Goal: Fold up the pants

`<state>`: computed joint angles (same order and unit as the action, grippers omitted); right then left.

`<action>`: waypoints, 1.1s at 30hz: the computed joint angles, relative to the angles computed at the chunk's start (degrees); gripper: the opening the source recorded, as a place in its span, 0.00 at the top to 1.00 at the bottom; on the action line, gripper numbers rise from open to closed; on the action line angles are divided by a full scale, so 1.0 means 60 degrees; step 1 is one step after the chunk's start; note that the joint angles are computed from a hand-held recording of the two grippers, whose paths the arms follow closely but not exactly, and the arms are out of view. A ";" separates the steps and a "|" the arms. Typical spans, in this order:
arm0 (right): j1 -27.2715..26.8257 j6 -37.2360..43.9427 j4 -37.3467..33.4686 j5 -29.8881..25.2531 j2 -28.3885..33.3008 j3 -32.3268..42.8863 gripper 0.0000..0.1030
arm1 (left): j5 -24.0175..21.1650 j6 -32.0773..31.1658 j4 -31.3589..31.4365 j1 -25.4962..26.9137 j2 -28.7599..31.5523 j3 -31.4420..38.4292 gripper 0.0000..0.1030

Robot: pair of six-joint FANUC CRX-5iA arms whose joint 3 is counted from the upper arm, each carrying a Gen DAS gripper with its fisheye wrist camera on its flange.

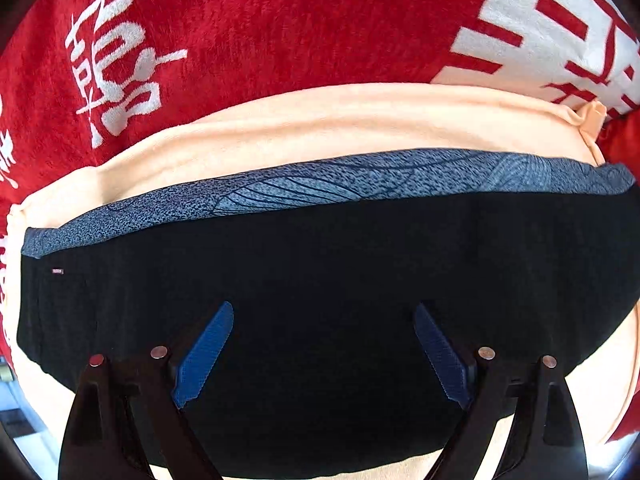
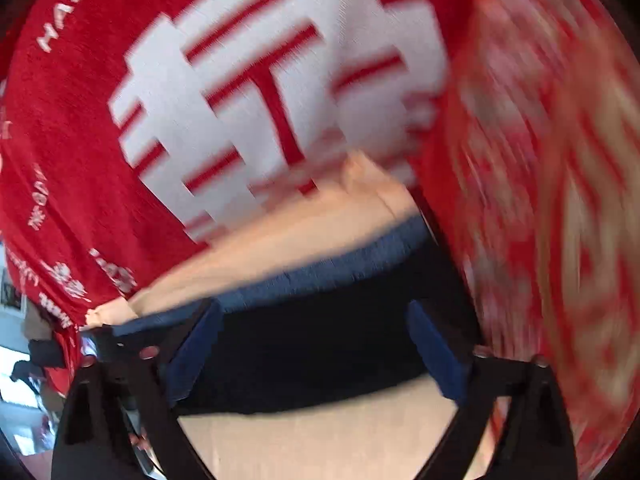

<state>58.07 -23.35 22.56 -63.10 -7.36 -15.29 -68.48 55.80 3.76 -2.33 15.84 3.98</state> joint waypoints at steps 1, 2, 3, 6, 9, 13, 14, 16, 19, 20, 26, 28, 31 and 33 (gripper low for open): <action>0.0294 -0.0676 -0.0443 -0.0071 -0.0024 -0.0206 0.33 | -0.0002 0.0010 -0.0025 0.0007 0.0029 0.0036 0.10; 0.0336 -0.0942 -0.0791 -0.0069 -0.0053 -0.0316 0.43 | -0.0013 -0.0003 -0.0074 -0.0008 0.0101 0.0103 0.10; 0.0400 -0.1526 -0.1355 0.0123 -0.0093 -0.0581 0.45 | 0.0006 -0.0015 -0.0119 -0.0050 0.0160 0.0127 0.10; 0.0508 -0.2814 -0.1178 0.0680 -0.0173 -0.1383 0.56 | 0.0207 -0.0219 -0.0060 -0.0066 0.0242 0.0071 0.10; 0.0268 -0.1723 -0.0535 0.0163 0.0284 -0.0941 0.93 | 0.0300 -0.0267 -0.0030 -0.0063 0.0273 0.0070 0.10; 0.0005 -0.0847 -0.1497 -0.0029 0.0394 -0.0567 0.87 | 0.0224 -0.0112 -0.0123 -0.0146 0.0379 0.0201 0.10; -0.0156 -0.0466 -0.2158 -0.0071 0.0408 -0.0473 0.73 | 0.0119 -0.0040 -0.0204 -0.0182 0.0432 0.0318 0.10; -0.0117 -0.0017 -0.2339 -0.0671 0.0528 -0.0110 0.62 | -0.0092 0.0042 -0.0348 -0.0286 0.0477 0.0525 0.10; 0.0419 -0.0682 -0.1180 -0.1023 0.0310 0.0010 0.62 | -0.0078 -0.0224 0.0127 -0.0211 0.0534 0.0725 0.10; 0.0457 -0.0622 -0.0866 -0.1012 0.0327 0.0058 0.62 | -0.0029 -0.0244 0.0218 -0.0220 0.0564 0.0787 0.10; -0.1313 0.2067 -0.0680 0.0585 0.1223 0.0406 0.62 | 0.0580 0.0648 0.0147 -0.0665 0.1174 0.1454 0.10; -0.1927 0.3214 -0.1349 0.0842 0.1728 0.0665 0.62 | 0.0745 0.1014 -0.0186 -0.0797 0.1387 0.1641 0.10; -0.2263 0.3559 -0.1913 0.0341 0.2049 0.0656 0.90 | 0.0624 0.1139 -0.0373 -0.0692 0.1601 0.1651 0.10; -0.2166 0.3270 -0.1670 -0.0036 0.1976 0.0595 0.99 | 0.0769 0.0942 -0.0101 -0.0411 0.1487 0.1386 0.10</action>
